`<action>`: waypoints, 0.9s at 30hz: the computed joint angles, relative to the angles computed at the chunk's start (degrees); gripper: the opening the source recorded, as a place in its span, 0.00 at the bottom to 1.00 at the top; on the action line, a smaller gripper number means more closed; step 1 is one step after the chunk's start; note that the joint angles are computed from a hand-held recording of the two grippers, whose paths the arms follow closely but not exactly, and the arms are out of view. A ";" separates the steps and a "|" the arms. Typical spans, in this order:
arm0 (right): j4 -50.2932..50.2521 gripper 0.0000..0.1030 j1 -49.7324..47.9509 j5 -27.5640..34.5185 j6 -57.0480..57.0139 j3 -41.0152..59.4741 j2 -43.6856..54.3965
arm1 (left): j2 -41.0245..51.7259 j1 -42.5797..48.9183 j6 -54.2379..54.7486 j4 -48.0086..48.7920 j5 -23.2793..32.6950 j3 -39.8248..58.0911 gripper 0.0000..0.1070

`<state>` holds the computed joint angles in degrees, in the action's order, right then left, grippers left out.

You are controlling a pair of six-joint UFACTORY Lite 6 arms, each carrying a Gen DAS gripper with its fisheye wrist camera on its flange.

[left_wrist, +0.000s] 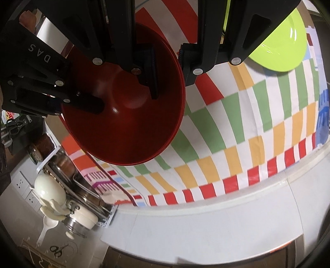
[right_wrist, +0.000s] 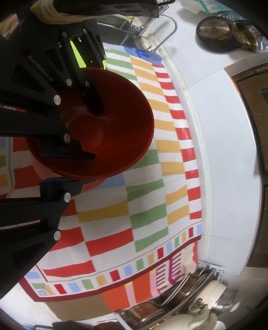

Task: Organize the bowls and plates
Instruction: 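Carry the red-and-black bowl with both tools and lower it into the pink bowl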

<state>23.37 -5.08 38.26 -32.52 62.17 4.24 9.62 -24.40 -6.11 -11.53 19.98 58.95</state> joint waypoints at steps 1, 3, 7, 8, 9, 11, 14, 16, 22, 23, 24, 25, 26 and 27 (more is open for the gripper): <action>0.09 0.15 -0.26 -0.06 -0.21 -0.37 0.11 | 0.38 -0.21 -0.23 0.06 -0.03 -0.06 0.15; -0.02 0.15 -0.56 -0.23 -0.45 -1.03 0.45 | 1.11 -0.58 -0.67 0.24 -0.18 -0.20 0.15; -0.19 0.15 -1.06 -1.00 -1.07 -2.41 0.99 | 3.03 -1.47 -1.73 0.64 -0.26 0.00 0.15; -0.30 0.15 -1.12 -1.14 -0.98 -2.57 1.18 | 3.39 -1.61 -2.07 0.78 -0.17 0.14 0.15; -0.31 0.15 -1.27 -1.20 -1.07 -2.68 1.49 | 3.85 -1.77 -2.12 0.61 -0.13 0.25 0.16; -0.13 0.15 -1.49 -1.55 -1.35 -3.04 1.85 | 4.50 -2.09 -2.13 0.38 -0.27 0.25 0.16; -0.35 0.15 -1.54 -2.25 -1.79 -3.62 2.38 | 5.46 -2.51 -1.49 -0.27 -0.11 0.44 0.19; -0.62 0.15 -1.45 -2.37 -1.85 -3.91 2.69 | 6.10 -2.67 -0.33 -1.15 -0.05 0.67 0.20; -0.58 0.15 -1.15 -4.65 -3.15 -6.36 1.75 | 6.97 -2.91 0.73 -1.30 -0.14 0.80 0.30; -0.79 0.15 -1.08 -4.92 -3.16 -6.72 1.69 | 6.93 -2.89 2.20 -2.33 -0.10 0.84 0.35; -0.41 0.15 -1.16 -4.96 -3.50 -6.98 1.61 | 6.98 -2.92 3.80 -3.39 0.24 1.05 0.37; -0.34 0.15 -1.20 -5.04 -3.59 -7.16 1.62 | 6.86 -2.98 4.94 -4.18 0.41 1.07 0.40; -0.52 0.16 -1.15 -5.07 -3.66 -7.42 1.47 | 6.77 -3.06 5.15 -4.12 0.48 1.05 0.40; -0.24 0.16 -1.24 -5.11 -4.19 -7.68 1.28 | 6.79 -3.38 4.41 -2.97 0.66 1.18 0.40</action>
<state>23.13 -6.32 33.15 -36.71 54.49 5.52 16.41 -27.78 -1.70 -14.50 20.64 60.13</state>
